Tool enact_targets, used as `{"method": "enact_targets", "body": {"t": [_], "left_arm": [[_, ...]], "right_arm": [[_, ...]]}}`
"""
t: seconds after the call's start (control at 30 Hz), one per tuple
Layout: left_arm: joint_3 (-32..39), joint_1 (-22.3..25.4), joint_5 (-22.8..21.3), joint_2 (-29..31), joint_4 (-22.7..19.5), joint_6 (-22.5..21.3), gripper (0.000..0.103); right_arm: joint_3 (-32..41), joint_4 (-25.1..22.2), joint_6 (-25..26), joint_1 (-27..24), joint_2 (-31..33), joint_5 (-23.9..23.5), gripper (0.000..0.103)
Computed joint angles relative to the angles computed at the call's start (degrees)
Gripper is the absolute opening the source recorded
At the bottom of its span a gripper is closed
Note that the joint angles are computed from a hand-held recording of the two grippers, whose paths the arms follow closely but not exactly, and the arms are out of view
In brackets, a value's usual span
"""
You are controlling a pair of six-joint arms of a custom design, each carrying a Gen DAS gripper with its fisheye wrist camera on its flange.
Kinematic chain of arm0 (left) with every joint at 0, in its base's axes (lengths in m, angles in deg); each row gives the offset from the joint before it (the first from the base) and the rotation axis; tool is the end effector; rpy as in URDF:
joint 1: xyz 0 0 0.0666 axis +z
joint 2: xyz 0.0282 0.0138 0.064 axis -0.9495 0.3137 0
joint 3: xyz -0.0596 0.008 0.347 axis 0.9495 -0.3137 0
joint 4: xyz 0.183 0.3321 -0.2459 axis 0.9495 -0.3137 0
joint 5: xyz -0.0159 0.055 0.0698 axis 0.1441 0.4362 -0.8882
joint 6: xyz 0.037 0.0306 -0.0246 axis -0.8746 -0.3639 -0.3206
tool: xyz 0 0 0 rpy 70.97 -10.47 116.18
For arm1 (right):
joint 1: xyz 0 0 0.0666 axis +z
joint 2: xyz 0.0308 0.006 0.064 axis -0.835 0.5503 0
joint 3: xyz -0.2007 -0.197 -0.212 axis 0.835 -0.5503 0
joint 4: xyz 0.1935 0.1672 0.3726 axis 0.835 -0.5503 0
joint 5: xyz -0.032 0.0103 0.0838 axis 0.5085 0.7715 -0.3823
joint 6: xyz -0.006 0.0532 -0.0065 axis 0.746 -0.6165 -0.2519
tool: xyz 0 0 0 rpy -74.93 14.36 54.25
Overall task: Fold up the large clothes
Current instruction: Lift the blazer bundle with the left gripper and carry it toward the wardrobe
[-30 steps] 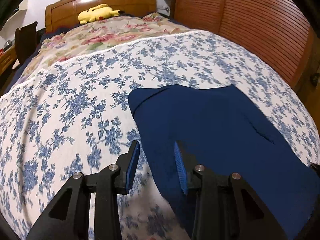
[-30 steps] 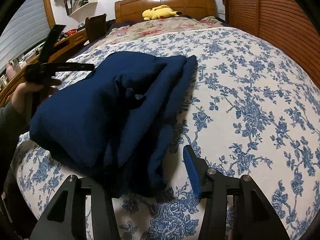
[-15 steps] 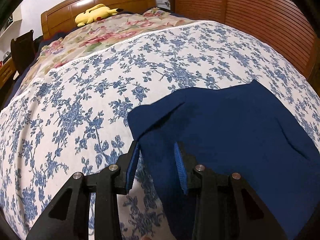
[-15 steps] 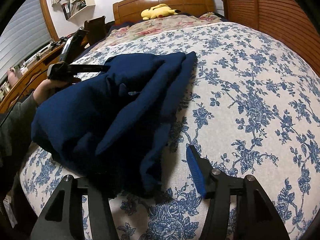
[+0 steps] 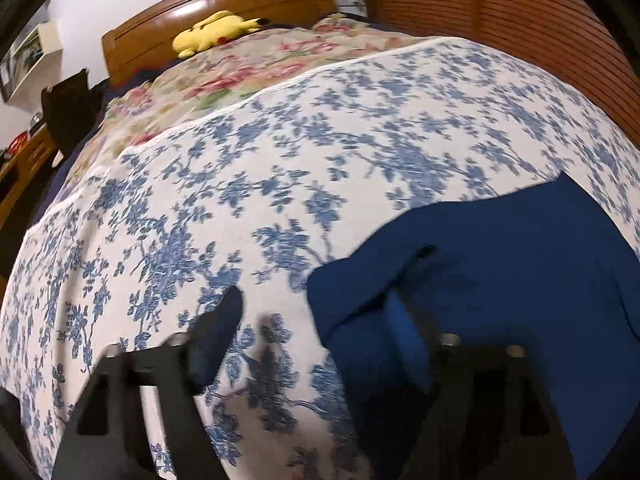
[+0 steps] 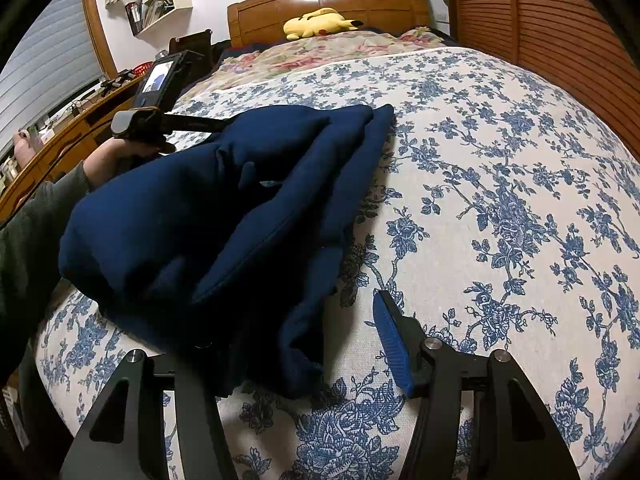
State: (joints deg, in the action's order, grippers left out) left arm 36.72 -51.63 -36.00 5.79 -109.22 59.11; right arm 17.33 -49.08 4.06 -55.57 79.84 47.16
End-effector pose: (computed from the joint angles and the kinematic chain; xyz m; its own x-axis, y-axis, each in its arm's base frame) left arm 0.5288 0.1863 0.3727 -0.7658 0.1067 -0.6342 0.0472 0.9928 0.1101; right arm 0.2845 0.0210 0.2439 -0.6049 -0.2036 -0.7698 -0.4848 0.8611 0.1532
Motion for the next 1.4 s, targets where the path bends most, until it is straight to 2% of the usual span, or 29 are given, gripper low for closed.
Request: {"method": "enact_targets", "body": {"t": [0.1,0.3,0.37,0.43,0.47,0.5,0.53,0.67,0.8,1.0,1.13,1.23,1.33,1.4], "left_arm": [[2.3,1.6,4.5,1.9,-3.1,1.7,0.077],[1.6,1.5,4.7,1.1,-3.5,0.3,0.077],[1.4,1.5,5.9,0.8,-3.9,-0.8,0.068],[2.2,2.0,8.5,1.2,-5.8,-1.0,0.050],[2.9,2.2,9.8,1.8,-7.0,-1.1,0.045],[3.5,2.3,11.0,2.2,-8.1,-1.1,0.036],[3.5,2.3,10.9,2.1,-8.2,-0.8,0.032],[2.4,2.0,9.8,0.1,-6.8,-0.5,0.020],[0.3,1.7,8.6,-4.1,-4.3,0.0,0.016],[-1.4,-0.1,6.8,-11.0,-3.4,0.2,0.014],[-1.9,-2.9,5.6,-15.2,-3.5,1.1,0.014],[-2.2,-6.5,4.6,-17.8,-3.3,2.6,0.014],[-1.9,-11.3,4.3,-19.5,-3.1,5.2,0.014],[-1.6,-15.4,3.7,-20.1,-2.9,6.8,0.014]], "right_arm": [[0.1,0.0,0.2,0.3,0.3,0.4,0.060],[0.6,0.1,0.4,1.0,1.1,1.0,0.060],[0.9,-0.2,0.9,1.1,1.9,0.2,0.060],[1.5,-0.9,1.4,1.0,3.0,-1.1,0.060],[1.7,-1.2,1.5,0.9,3.5,-2.2,0.054],[2.2,-1.8,1.9,0.7,4.4,-3.7,0.040],[2.7,-2.5,2.5,0.6,5.5,-5.3,0.038],[2.2,-1.0,2.9,1.0,4.8,-5.4,0.021],[1.6,1.2,1.6,-1.0,3.9,-8.9,0.014],[1.1,2.5,1.5,-3.8,1.1,-12.4,0.012],[0.7,2.0,1.3,-9.7,-2.1,-16.0,0.011],[1.4,1.0,2.5,-17.5,-3.8,-20.5,0.011],[3.1,-1.0,8.5,-26.8,-3.4,-24.1,0.011],[5.6,-3.5,13.7,-33.7,-0.7,-26.4,0.011]]}}
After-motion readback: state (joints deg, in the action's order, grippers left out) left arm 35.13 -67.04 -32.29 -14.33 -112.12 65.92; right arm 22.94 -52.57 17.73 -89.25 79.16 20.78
